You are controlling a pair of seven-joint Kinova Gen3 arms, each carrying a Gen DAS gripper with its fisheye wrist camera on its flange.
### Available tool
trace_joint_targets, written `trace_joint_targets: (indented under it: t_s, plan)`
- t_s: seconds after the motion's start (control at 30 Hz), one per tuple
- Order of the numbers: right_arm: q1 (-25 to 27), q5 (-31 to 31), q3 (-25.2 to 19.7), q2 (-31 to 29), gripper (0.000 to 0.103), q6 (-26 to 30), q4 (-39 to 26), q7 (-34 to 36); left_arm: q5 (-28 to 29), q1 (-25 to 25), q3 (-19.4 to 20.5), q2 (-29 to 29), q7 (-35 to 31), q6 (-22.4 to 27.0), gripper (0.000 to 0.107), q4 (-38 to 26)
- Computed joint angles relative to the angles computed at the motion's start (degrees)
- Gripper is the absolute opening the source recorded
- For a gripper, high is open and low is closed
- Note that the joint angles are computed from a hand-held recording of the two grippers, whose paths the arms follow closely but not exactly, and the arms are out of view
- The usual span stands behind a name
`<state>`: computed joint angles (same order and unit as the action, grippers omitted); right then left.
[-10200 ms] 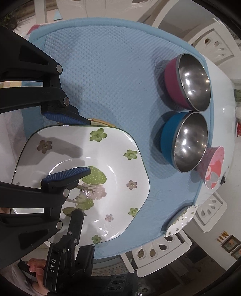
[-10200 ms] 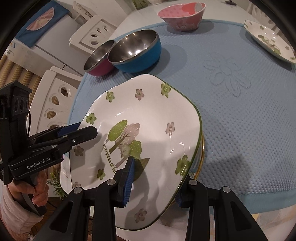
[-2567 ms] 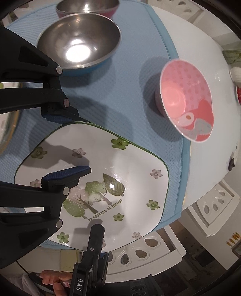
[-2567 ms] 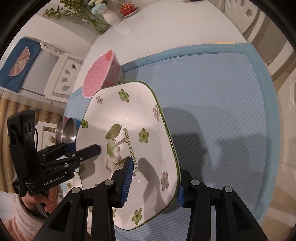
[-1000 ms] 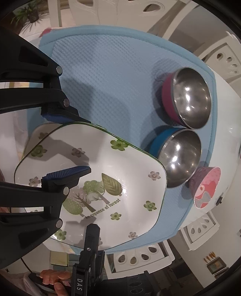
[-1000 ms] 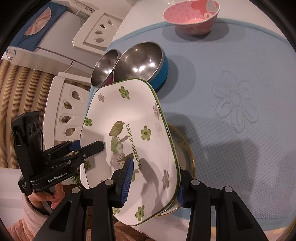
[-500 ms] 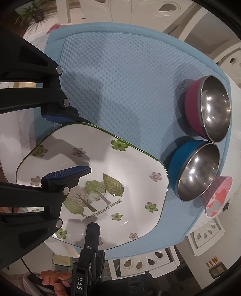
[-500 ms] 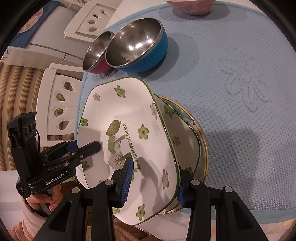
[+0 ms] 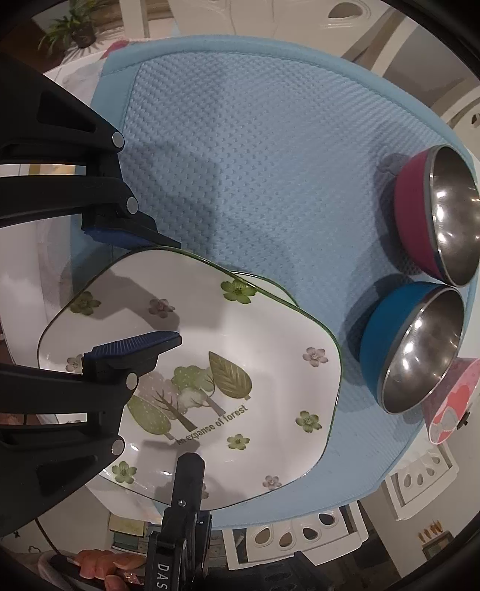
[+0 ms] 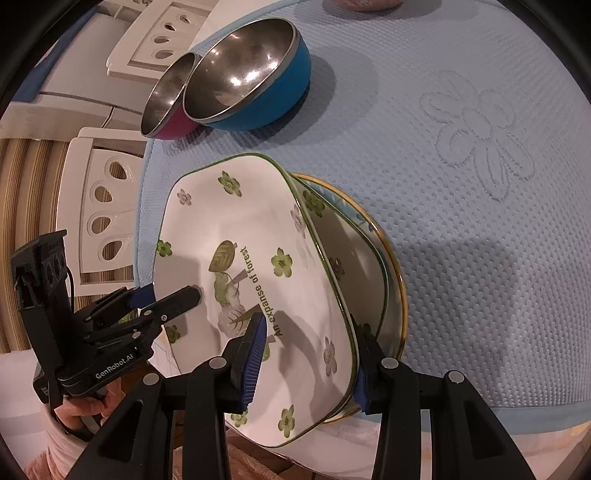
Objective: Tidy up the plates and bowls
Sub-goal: 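Lower the held plate onto the stacked plates with both grippers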
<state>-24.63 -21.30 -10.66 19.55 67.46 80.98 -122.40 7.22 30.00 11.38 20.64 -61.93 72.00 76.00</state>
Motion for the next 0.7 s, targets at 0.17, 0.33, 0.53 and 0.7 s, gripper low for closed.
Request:
trace_joint_targets:
  t_s: [0.17,0.33,0.53,0.7]
  plan:
    - [0.0,-0.3,0.1,0.3,0.04,-0.3,0.4,-0.9,-0.1,0.3,0.0,0.0,0.0,-0.9,0.038,0.4]
    - [0.0,0.1,0.2,0.6,0.04,0.9,-0.8,-1.4,0.7,-0.1,0.1,-0.6,0.4,-2.3,0.038,1.7]
    - [-0.1,0.6,0.6,0.8,0.04,2.9,-2.1,-3.2,1.1,-0.8,0.1,-1.4,0.6,-2.4,0.039,1.9]
    - [-0.4,1.8,0.6,1.0,0.04,4.5,-3.3,-3.3,1.1,-0.9,0.0,-1.6,1.2,-2.4,0.039,2.6]
